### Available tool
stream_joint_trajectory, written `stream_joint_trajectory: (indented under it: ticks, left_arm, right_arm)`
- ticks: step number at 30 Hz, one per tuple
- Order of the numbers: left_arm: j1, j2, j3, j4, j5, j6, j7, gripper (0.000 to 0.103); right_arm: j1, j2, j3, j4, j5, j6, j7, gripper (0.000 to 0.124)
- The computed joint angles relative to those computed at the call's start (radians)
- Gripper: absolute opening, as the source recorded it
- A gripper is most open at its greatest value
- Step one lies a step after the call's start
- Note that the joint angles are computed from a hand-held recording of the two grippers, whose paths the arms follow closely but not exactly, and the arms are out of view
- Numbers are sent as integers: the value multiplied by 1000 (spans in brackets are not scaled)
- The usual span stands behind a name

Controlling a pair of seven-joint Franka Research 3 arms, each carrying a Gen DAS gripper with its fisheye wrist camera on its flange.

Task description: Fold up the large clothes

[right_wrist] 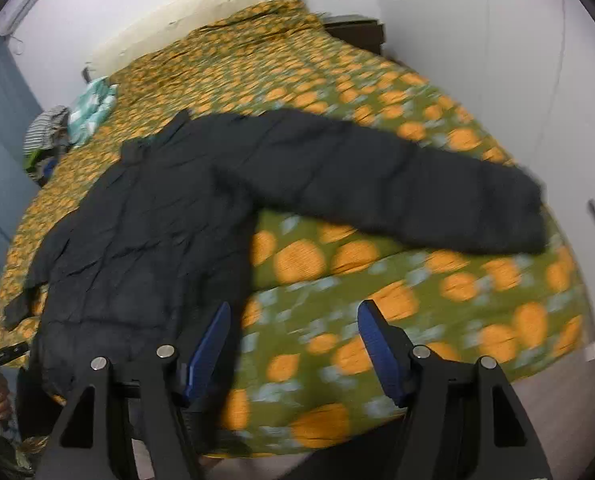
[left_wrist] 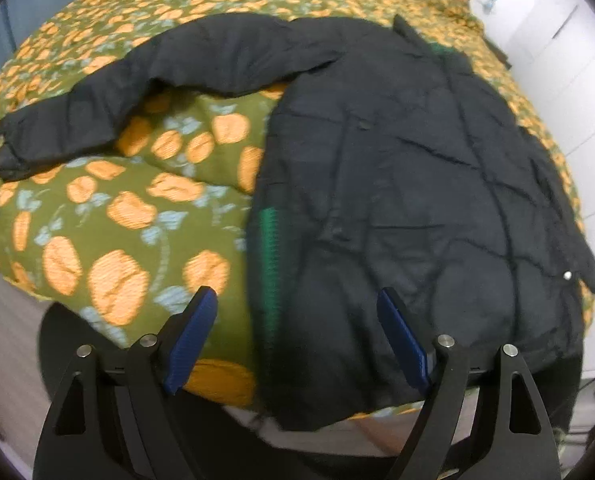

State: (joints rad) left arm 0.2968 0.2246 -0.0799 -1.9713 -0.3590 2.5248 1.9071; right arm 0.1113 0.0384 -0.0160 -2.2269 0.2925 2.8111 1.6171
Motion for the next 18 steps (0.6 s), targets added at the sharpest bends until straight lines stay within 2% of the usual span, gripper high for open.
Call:
stream_joint_trajectory:
  ticks: [3, 7, 10, 12, 13, 15, 17, 18]
  left_arm:
    - [-31, -21, -1, -41, 30, 115, -46, 85]
    - [-34, -32, -21, -75, 6, 233, -52, 95]
    - [-37, -48, -25, -110, 19, 334, -43, 102]
    - [-46, -49, -15, -114, 68, 359, -69, 102]
    - [-52, -44, -6, -108, 107, 353, -88, 102]
    - [-66, -36, 12, -98, 186, 338, -140, 102]
    - [-63, -30, 9, -88, 214, 327, -166, 102]
    - [-55, -26, 1, -78, 210, 310, -164, 102]
  right_arm:
    - [7, 35, 17, -7, 98, 56, -24, 68]
    - [-2, 80, 8, -2, 145, 148, -11, 68]
    - [9, 73, -53, -23, 37, 197, 137, 68]
    - [-17, 80, -44, -24, 53, 222, 131, 68]
    - [-44, 80, -18, -23, 113, 222, 81, 68]
    - [-117, 104, 59, 7, 335, 209, -80, 68]
    - [-166, 139, 96, 53, 526, 177, -197, 68]
    - [-172, 162, 98, 76, 578, 169, -224, 68]
